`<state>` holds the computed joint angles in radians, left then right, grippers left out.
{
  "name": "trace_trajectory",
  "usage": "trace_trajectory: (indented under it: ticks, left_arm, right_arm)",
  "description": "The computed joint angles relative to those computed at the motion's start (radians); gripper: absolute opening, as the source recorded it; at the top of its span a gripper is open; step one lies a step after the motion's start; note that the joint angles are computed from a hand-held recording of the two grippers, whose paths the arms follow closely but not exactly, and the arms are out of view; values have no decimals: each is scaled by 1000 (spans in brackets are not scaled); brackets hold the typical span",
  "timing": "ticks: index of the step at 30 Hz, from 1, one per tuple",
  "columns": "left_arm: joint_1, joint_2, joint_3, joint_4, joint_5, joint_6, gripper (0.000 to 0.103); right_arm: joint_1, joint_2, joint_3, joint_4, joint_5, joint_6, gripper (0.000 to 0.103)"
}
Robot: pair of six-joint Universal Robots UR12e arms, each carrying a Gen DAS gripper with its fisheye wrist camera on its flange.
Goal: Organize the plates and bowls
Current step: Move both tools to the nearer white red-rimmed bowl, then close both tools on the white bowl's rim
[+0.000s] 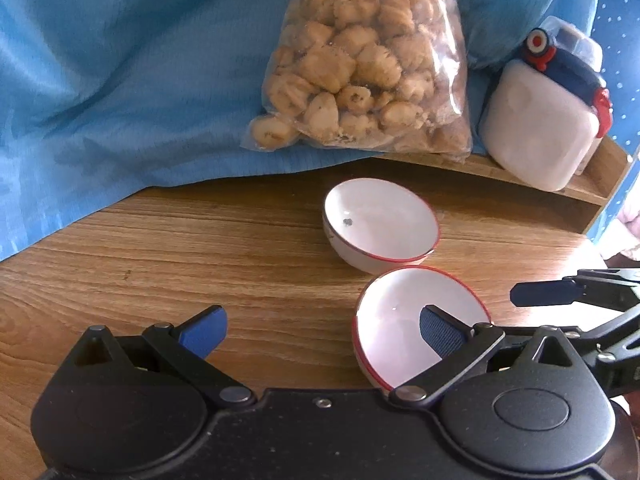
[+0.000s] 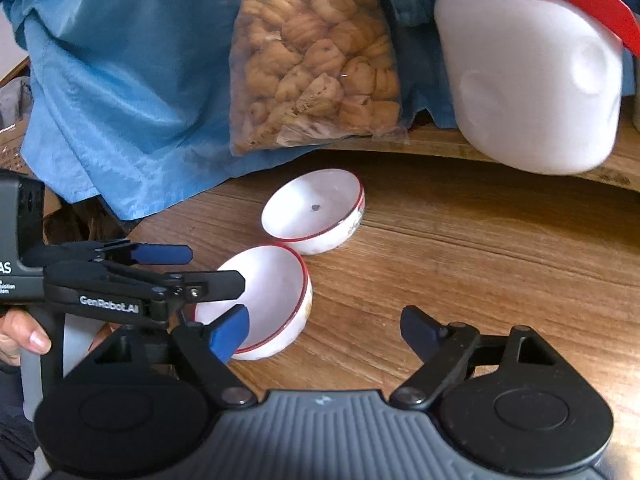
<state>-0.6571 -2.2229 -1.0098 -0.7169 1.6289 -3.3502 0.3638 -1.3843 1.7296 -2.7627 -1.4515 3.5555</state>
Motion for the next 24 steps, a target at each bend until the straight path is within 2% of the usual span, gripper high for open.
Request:
trace_trajectory:
  ticks: [2, 4, 6, 7, 11, 12, 13, 16, 17, 18, 21, 24]
  left_arm:
    - [-2, -3, 7, -10, 9, 1, 102]
    - [0, -1, 8, -16, -3, -3, 88]
    - [1, 0, 8, -21, -18, 3, 80]
    - [0, 1, 8, -23, -22, 6, 76]
    - [1, 4, 10, -51, -50, 6, 65]
    - [2, 4, 12, -57, -60, 4, 58]
    - [2, 4, 11, -55, -67, 4, 44]
    - [-3, 3, 11, -48, -59, 6, 36]
    - [-4, 3, 10, -45, -60, -2, 31]
    - [-5, 3, 9, -43, -66, -12, 22]
    - [-16, 2, 5, -23, -32, -14, 18]
    - [-23, 1, 4, -3, 2, -35, 11]
  right_arm:
    - [-5, 0, -1, 1, 24, -11, 85]
    - [-6, 1, -1, 1, 36, -13, 77]
    - [-13, 3, 2, -5, 59, 4, 69]
    - [-15, 4, 3, -6, 69, 8, 63]
    - [-25, 6, 11, -26, 104, 26, 53]
    - [-27, 7, 12, -30, 114, 26, 50]
    - [-28, 8, 13, -35, 122, 27, 47]
    - [-34, 11, 17, -54, 149, 33, 37]
    - [-36, 12, 19, -60, 156, 38, 36]
    - [-36, 12, 21, -68, 160, 43, 33]
    - [-38, 13, 25, -85, 176, 52, 24]
    - [-37, 13, 26, -85, 175, 59, 22]
